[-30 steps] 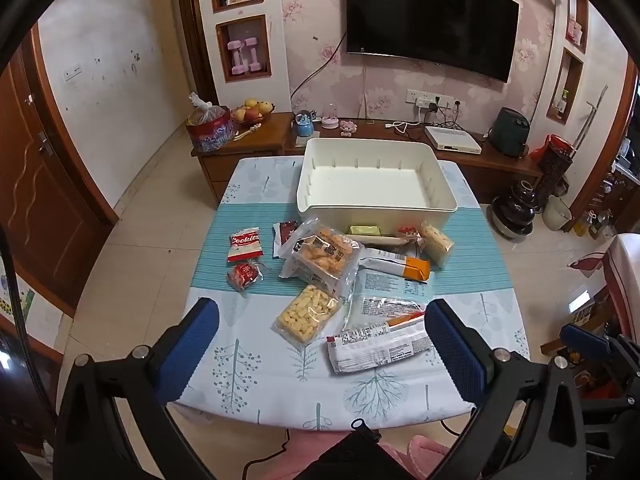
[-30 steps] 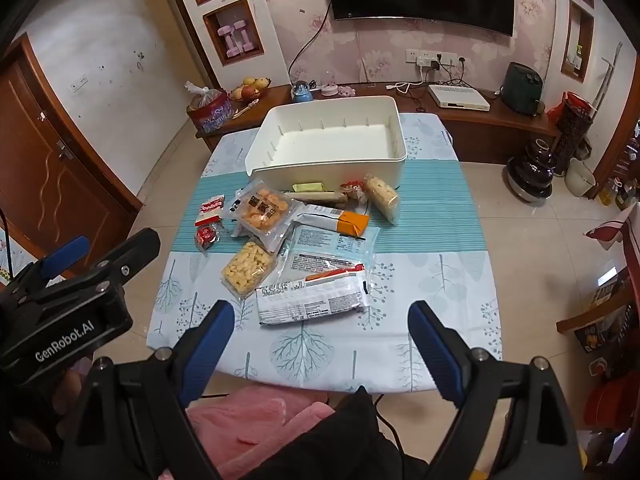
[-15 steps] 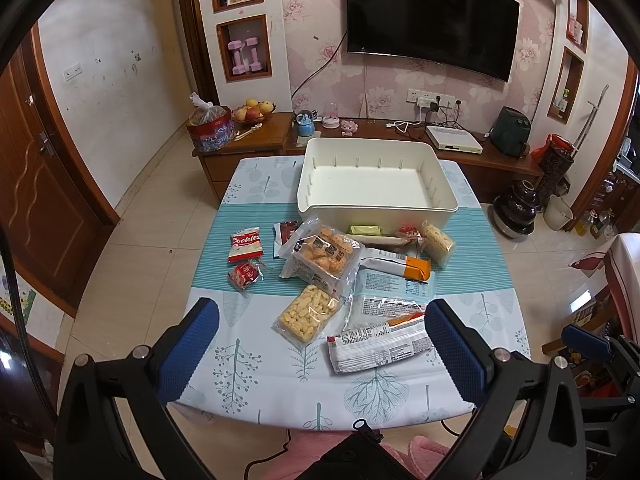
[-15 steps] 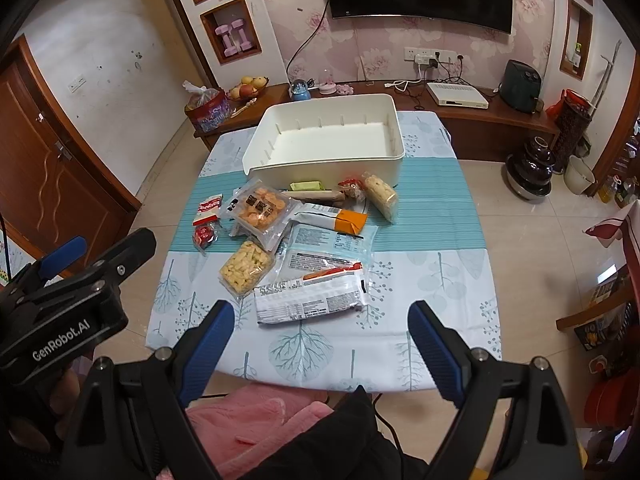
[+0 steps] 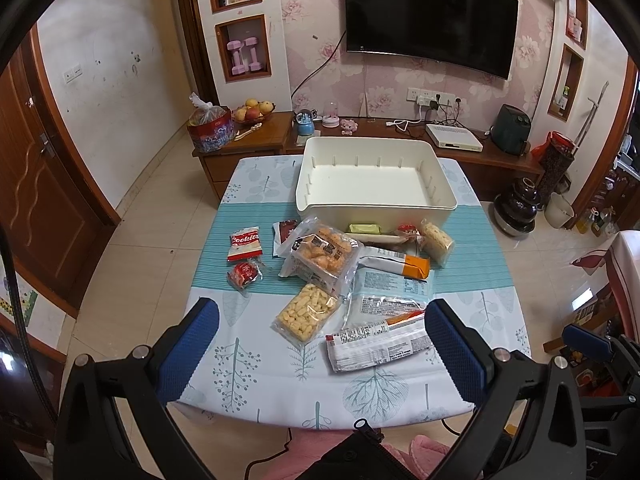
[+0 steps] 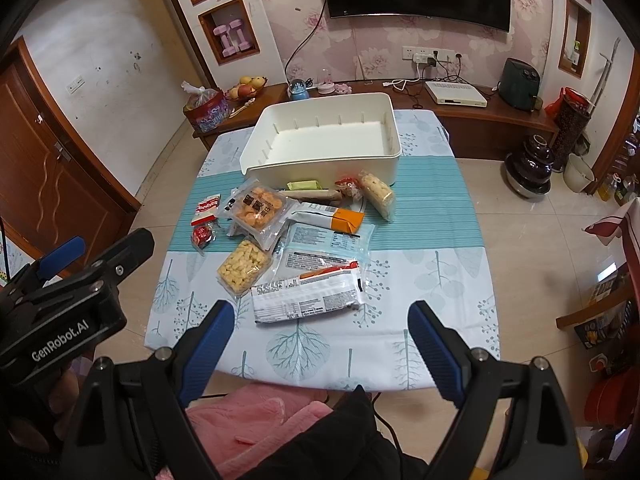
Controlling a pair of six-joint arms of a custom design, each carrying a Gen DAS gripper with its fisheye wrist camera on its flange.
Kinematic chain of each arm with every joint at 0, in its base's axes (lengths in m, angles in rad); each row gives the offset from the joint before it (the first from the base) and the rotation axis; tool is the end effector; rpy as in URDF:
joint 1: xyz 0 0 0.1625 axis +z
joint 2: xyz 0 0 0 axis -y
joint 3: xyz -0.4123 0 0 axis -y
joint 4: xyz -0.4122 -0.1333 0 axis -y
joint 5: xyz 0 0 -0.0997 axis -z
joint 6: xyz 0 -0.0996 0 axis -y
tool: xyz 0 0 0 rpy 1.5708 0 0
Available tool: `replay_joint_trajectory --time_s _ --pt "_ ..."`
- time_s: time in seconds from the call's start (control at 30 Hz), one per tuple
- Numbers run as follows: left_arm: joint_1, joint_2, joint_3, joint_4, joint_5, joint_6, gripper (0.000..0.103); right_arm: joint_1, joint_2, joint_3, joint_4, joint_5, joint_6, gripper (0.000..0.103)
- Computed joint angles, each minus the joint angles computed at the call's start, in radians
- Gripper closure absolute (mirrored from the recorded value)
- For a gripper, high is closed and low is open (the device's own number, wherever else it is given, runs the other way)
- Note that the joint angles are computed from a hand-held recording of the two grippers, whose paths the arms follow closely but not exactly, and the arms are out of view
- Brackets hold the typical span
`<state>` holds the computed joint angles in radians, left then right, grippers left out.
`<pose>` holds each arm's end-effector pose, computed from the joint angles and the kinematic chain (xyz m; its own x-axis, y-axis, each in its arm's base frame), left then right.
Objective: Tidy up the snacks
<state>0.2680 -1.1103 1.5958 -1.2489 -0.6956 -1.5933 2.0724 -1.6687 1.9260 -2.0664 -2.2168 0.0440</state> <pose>-0.4947 -0.3534 0.2233 -0.6747 -0.2002 -0.7104 0.3500 0.7605 -0.5469 0.2922 -0.3803 0.4142 -0.7883 -0.2216 0.5740 -0.4330 0.8626 -0.2616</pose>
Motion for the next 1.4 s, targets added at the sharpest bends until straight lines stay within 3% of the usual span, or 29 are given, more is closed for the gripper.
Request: replay_joint_trajectory --time_s 0.47,0.77,1.1,1.4 --pt "0.002 0.003 0.007 0.018 -0.005 -0.009 0.0 -0.004 -0.003 -0.005 0.006 0.003 -0.001 0.014" --pt "0.009 0.014 -0.015 0.076 -0.066 -0.019 0.0 -0.044 -0.021 0.021 -0.002 0.035 -0.008 0.014" --pt "0.051 -0.012 0.019 0.014 -0.159 0.036 0.0 -0.082 -0.008 0.0 0.072 0.098 0.105 0.014" --pt "0.12 -0.062 0.085 -0.112 -0.209 0.189 0.0 -0.146 0.019 0.0 0.08 0.134 0.251 0.014"
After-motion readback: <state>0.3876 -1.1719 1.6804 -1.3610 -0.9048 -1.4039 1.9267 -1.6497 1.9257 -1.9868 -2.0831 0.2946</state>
